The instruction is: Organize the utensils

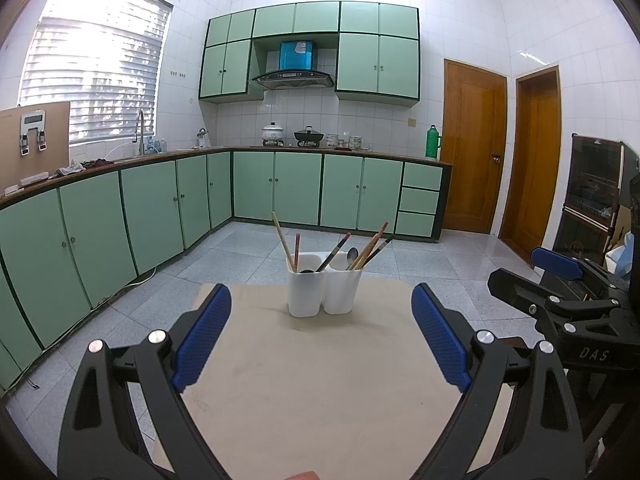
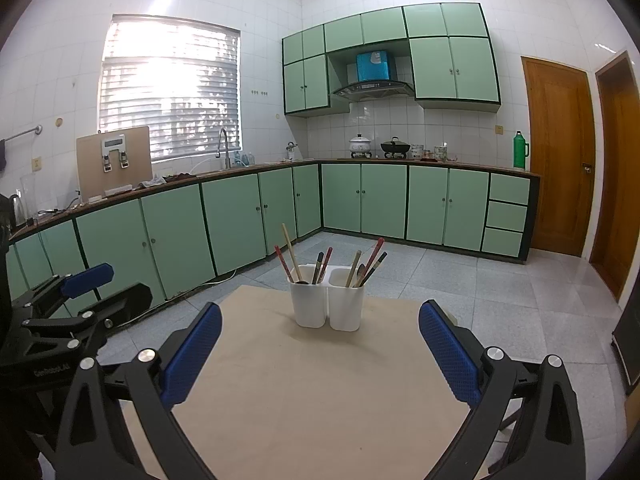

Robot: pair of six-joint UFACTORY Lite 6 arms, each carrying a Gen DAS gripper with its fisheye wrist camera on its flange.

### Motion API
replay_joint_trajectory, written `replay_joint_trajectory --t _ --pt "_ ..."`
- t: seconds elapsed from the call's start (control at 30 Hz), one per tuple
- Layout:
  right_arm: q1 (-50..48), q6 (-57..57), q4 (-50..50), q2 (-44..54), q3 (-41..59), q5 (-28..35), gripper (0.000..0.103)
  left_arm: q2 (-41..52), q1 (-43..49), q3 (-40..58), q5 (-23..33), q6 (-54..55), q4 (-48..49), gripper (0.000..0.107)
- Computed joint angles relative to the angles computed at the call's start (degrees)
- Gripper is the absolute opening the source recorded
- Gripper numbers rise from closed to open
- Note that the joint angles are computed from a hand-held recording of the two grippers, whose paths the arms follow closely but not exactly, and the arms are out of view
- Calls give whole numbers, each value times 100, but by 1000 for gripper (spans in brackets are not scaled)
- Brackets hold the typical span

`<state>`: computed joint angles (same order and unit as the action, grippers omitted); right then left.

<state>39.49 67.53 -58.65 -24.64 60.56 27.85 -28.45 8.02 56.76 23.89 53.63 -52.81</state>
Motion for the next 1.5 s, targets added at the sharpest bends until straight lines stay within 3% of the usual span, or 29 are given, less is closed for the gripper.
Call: replay_joint_trajectory --t 1.5 --pt "97 65 -44 163 171 77 97 47 109 88 112 57 -35 89"
